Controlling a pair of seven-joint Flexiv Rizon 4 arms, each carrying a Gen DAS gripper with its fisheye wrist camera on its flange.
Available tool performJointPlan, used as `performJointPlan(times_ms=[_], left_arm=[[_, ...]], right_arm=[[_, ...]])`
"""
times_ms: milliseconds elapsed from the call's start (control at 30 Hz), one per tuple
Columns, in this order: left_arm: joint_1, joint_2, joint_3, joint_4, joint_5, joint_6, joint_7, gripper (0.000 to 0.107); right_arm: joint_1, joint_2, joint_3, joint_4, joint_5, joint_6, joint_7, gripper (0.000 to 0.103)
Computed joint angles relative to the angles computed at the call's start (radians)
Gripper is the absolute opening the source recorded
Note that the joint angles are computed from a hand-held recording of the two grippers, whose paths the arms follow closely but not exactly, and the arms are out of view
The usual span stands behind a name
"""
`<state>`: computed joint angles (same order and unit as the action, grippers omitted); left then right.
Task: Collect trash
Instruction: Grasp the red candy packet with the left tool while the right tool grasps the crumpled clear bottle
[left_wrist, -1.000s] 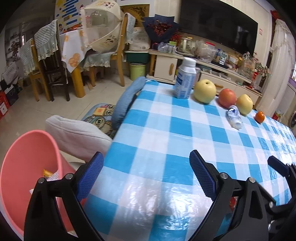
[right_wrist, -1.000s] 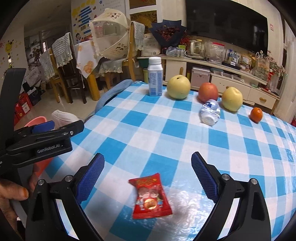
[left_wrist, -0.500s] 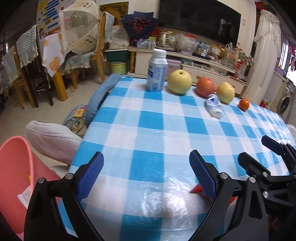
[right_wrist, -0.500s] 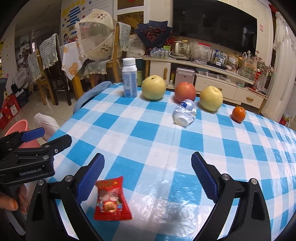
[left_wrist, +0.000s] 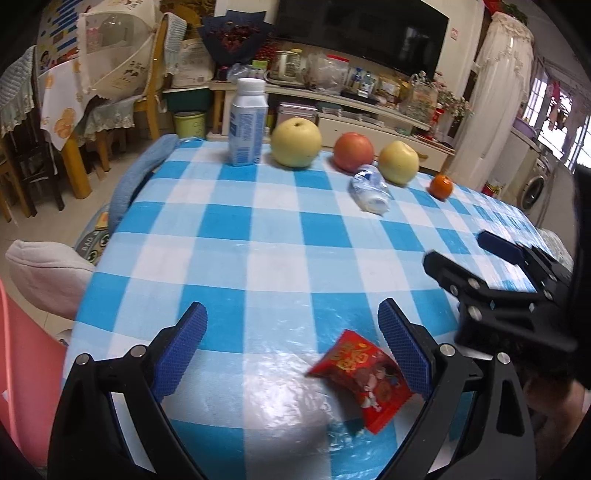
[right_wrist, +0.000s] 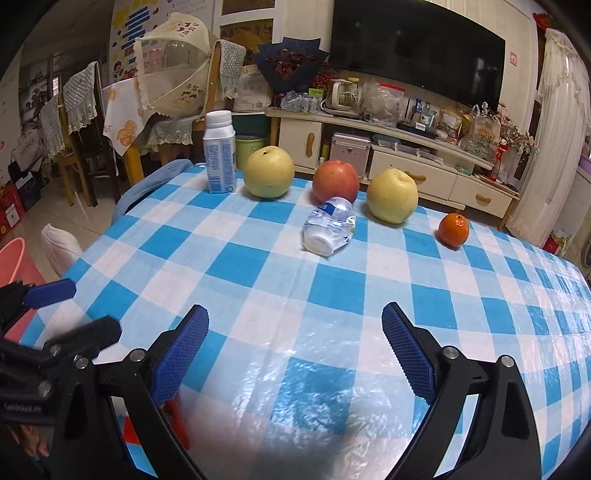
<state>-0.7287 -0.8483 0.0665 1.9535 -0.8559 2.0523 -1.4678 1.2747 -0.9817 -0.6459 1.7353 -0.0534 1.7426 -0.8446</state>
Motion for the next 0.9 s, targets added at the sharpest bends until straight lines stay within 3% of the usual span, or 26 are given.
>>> performJointPlan(times_ms=[233,400,467,567,700,900], left_arm=[[0.015,-0.008,-0.009,-0.019,0.099,-0.068,0.009,0.094],[-0.043,-0.025,0.058,-0.044,0.111,-0.131,-0.02,0.094],[-0.01,-0.021,0.027,-0.037,0.15,-0.119,-0.062,0.094],[0.002,-0.021,0.016,-0.032,0.16,-0.117,-0.127,0.094],[-0.148,-0.057,0.184,-0.073,0.085,-0.232,-0.164,0.094],[-0.2,-0.08,0.264,-0.097,0.129,-0.3,-0.234,0.089]], right_arm=[[-0.305,0.027,0.293,-0.113,-0.06,-0.025,0.017,0.094],[-0.44,0.0,0.408,-0.189,-0.102,-0.046,0.043,0.094],[-0.489,-0.009,0.46,-0.219,-0.122,-0.054,0.047,0.094],[-0.534,-0.025,0.512,-0.26,-0.152,-0.06,0.045,0.094],[-0.546,-0.057,0.525,-0.33,-0.203,-0.102,0.034,0.094],[-0.566,-0.118,0.54,-0.452,-0.275,-0.187,0.015,0.094]])
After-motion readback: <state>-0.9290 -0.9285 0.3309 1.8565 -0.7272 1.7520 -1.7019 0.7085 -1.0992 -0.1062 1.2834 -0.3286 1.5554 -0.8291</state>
